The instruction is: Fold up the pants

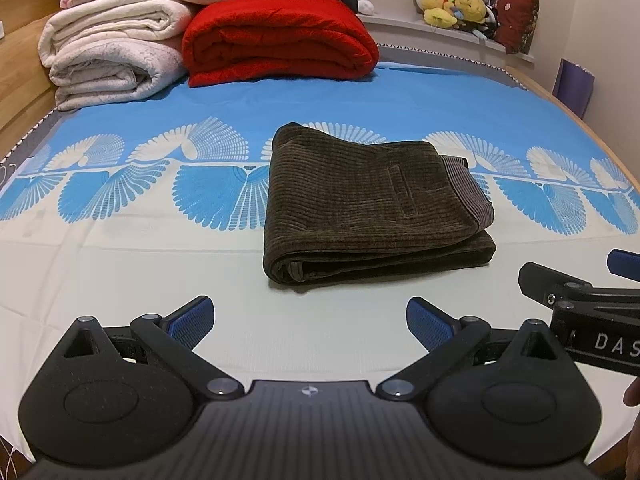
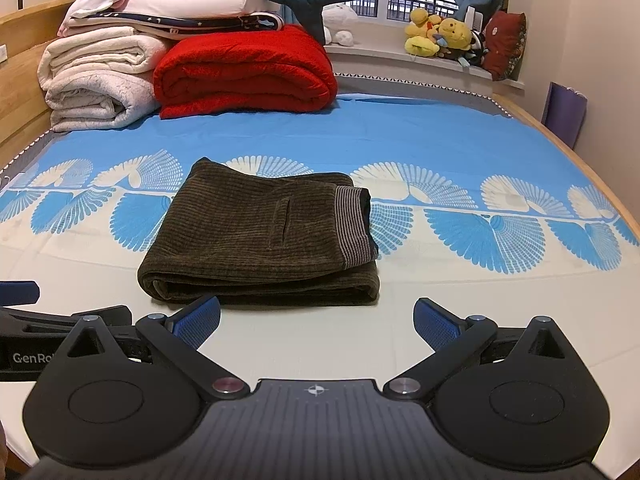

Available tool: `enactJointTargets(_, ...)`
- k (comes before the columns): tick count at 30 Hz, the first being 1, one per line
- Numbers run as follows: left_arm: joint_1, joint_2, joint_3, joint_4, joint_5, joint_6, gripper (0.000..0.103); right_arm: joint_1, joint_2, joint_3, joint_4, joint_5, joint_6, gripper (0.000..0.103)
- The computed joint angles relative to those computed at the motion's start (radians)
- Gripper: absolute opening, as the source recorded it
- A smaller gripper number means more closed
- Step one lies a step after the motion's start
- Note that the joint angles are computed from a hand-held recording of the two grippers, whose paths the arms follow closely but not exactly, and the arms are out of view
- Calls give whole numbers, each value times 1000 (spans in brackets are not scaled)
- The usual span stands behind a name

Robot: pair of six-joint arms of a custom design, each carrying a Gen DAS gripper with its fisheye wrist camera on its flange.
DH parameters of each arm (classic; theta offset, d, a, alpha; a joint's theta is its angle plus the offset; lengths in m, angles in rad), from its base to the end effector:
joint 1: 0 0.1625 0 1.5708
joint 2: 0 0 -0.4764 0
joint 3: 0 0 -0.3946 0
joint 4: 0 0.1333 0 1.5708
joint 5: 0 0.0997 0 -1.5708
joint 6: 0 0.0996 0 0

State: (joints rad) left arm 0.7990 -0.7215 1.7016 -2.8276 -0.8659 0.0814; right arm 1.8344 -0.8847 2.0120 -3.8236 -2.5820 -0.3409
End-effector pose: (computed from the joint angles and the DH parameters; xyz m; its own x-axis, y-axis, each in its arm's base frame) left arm -0.3423 -0.6354 0.1037 -0.6125 0.4591 -0.6435 0.7231 0.6542 -0.2216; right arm 0.1936 -0.5296 0.2419 -0.6333 0.4265 0.6458 -0.3437 0.5925 -0.7285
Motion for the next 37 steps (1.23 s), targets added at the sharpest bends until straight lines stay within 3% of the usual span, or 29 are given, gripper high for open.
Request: enactJointTargets(37,5,-3,-5,13,-4,2,102,-3,1,-1,2,1,1,102)
